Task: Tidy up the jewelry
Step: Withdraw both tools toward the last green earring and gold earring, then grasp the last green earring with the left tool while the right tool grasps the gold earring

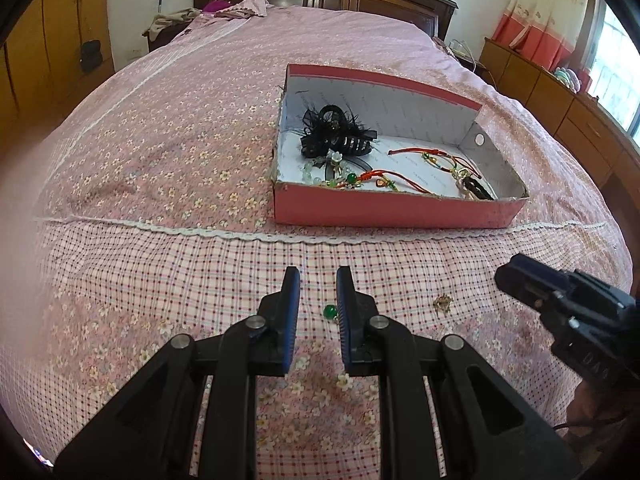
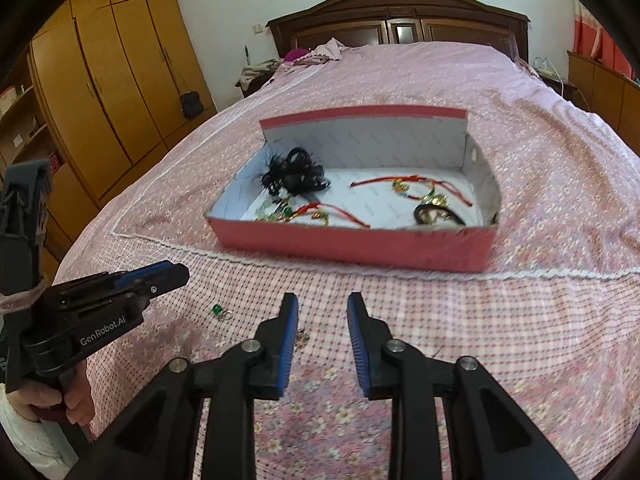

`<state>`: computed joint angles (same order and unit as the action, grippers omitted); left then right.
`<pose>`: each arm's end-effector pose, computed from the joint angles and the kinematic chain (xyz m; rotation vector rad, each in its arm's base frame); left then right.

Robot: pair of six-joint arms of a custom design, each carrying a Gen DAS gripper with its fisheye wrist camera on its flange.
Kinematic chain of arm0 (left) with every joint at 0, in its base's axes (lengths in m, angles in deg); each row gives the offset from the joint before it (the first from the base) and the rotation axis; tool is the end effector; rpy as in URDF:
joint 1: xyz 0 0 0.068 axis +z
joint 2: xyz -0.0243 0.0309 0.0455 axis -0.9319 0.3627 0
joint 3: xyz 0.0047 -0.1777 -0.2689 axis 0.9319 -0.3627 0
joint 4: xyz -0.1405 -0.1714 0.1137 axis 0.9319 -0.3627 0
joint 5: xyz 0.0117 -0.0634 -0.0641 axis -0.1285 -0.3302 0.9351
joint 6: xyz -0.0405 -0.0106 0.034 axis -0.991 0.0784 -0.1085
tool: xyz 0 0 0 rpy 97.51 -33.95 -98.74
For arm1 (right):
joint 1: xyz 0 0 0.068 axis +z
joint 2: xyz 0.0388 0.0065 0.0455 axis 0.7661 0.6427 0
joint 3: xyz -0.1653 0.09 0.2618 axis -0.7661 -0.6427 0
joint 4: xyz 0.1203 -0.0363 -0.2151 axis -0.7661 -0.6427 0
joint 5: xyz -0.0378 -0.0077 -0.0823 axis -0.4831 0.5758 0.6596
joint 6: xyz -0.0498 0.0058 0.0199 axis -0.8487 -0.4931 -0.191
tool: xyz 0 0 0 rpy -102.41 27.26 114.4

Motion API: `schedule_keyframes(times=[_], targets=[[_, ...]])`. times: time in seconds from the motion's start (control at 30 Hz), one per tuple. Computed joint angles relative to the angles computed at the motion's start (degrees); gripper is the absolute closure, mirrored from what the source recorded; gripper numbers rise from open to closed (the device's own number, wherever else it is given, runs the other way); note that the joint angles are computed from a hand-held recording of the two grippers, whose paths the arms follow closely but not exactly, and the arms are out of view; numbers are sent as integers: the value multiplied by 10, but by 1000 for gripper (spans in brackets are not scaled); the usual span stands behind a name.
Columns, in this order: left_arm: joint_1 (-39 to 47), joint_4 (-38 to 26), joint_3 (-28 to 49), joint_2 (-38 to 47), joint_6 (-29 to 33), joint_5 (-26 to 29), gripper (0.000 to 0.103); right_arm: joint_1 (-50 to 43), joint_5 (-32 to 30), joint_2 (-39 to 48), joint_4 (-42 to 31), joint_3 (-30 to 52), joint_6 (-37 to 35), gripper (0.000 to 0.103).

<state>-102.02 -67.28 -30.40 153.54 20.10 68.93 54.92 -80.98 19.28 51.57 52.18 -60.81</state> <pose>0.2677 -0.1735 0.2149 0.3494 2.4497 -0.3062 0.2199 0.0225 0.2152 0.0428 2.3950 0.2351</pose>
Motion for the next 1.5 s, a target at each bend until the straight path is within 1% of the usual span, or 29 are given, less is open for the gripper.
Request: schedule_keyframes(times=[0.3,0.73,0.8,0.83,0.87,0.9,1.07,1.33,1.5], targets=[[7,12,-21,-2,-5,6,93,46,24,53,44,-19,21,73],[14,27,-35,10,-6,16,93,74,46,128,96,-25,24,73],[13,29,-35,12,-7,17,93,76,50,136,105,-25,20,74],[12,29,-34,13,-7,17,93,78,53,137,107,-25,18,78],[12,30,-34,14,-7,18,93,79,57,139,109,-26,15,86],[13,30,-34,15,-7,19,93,78,56,141,112,-26,11,86],[7,30,-31,21,-8,18,93,67,46,125,108,-29,-1,86],[-10,25,-18,34,-5,22,93,9,20,66,71,-30,-20,86],[-18,19,-6,50,-5,27,93,-26,0,45,57,-33,-29,86]])
